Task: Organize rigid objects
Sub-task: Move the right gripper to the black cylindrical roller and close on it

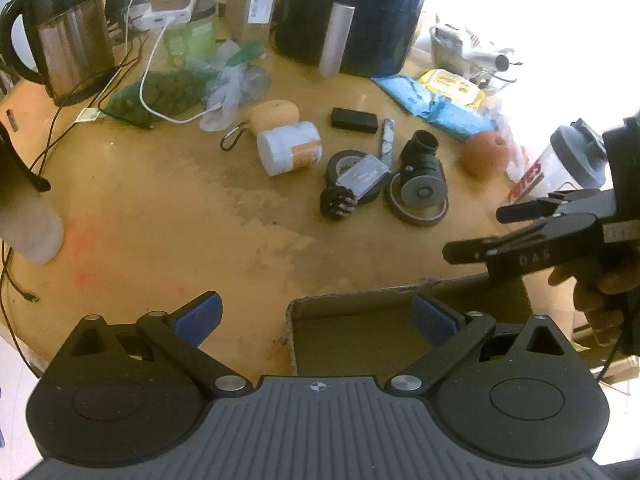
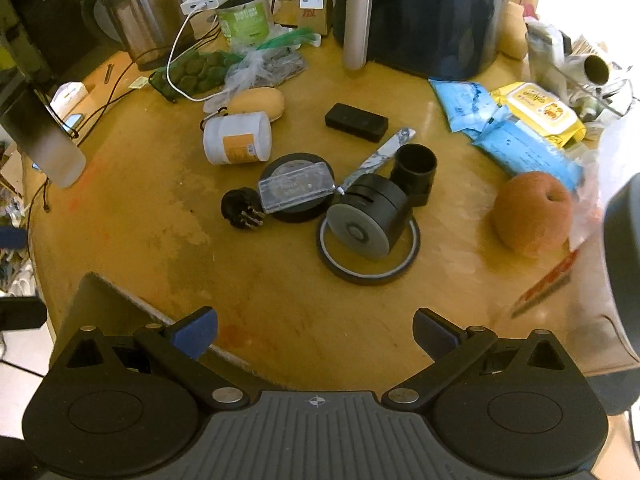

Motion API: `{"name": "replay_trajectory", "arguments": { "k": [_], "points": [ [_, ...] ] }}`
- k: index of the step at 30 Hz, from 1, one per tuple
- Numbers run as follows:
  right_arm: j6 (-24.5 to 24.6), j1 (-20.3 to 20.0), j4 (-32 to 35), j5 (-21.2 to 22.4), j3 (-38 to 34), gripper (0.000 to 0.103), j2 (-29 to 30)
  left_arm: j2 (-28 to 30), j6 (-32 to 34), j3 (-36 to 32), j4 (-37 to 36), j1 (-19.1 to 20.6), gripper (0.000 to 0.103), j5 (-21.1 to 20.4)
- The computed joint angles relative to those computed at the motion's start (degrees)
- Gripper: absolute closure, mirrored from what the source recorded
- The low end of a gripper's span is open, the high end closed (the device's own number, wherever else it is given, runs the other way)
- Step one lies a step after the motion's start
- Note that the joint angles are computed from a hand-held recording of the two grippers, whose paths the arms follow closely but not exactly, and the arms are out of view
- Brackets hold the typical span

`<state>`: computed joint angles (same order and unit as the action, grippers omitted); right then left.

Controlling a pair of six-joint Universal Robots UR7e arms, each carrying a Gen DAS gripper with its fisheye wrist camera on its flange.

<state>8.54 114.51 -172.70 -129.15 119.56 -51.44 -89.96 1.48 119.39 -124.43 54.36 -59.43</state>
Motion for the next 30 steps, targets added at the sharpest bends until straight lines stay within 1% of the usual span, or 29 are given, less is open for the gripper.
{"name": "replay_trajectory", "arguments": {
  "k": [3, 6, 10, 14, 19, 20, 22, 26, 28, 30],
  "points": [
    [-1.0, -0.8, -0.9, 1.6, -0.3, 0.0, 0.3, -0.3, 0.1, 0.1, -0.1, 0.2, 0.0, 0.3],
    [-2.9, -1.6, -1.7, 3.0, -0.8, 0.0, 0.6, -0.5, -0.2, -0.2, 0.2, 0.7, 0.0, 0.4],
    [-4.7, -2.6, -2.6, 3.6, -1.6, 0.0, 1.2, -0.7, -1.0, -0.5, 0.6, 1.4, 0.0, 0.3],
    [-7.0, -3.0, -4.4, 1.4, -2.8, 0.0, 2.6, -1.1, -1.6, -0.6, 0.4, 2.0, 0.0, 0.0],
    [-10.5, -3.5, -9.7, -1.8, -3.4, 0.001, 4.8, -1.6, -2.8, -0.4, 0.4, 2.5, 0.0, 0.1],
    [-11.7, -3.7, -11.4, -2.3, -3.6, 0.002, 5.4, -1.8, -3.1, -0.5, 0.5, 2.7, 0.0, 0.1],
    [-13.9, -4.0, -14.0, -3.2, -3.9, 0.011, 6.7, -2.0, -3.7, -0.5, 0.7, 2.8, 0.0, 0.0],
    [-20.6, -4.4, -20.2, -5.7, -5.2, 0.015, 10.0, -2.6, -4.8, -0.5, 1.6, 3.1, 0.0, 0.2],
    [-22.6, -4.6, -21.8, -6.9, -6.1, 0.023, 11.4, -3.0, -5.2, -0.4, 1.9, 3.2, 0.0, 0.3],
    [-24.1, -5.0, -22.8, -7.4, -6.9, 0.026, 12.5, -3.4, -5.6, -0.3, 2.3, 3.2, 0.0, 0.3]
  ]
}}
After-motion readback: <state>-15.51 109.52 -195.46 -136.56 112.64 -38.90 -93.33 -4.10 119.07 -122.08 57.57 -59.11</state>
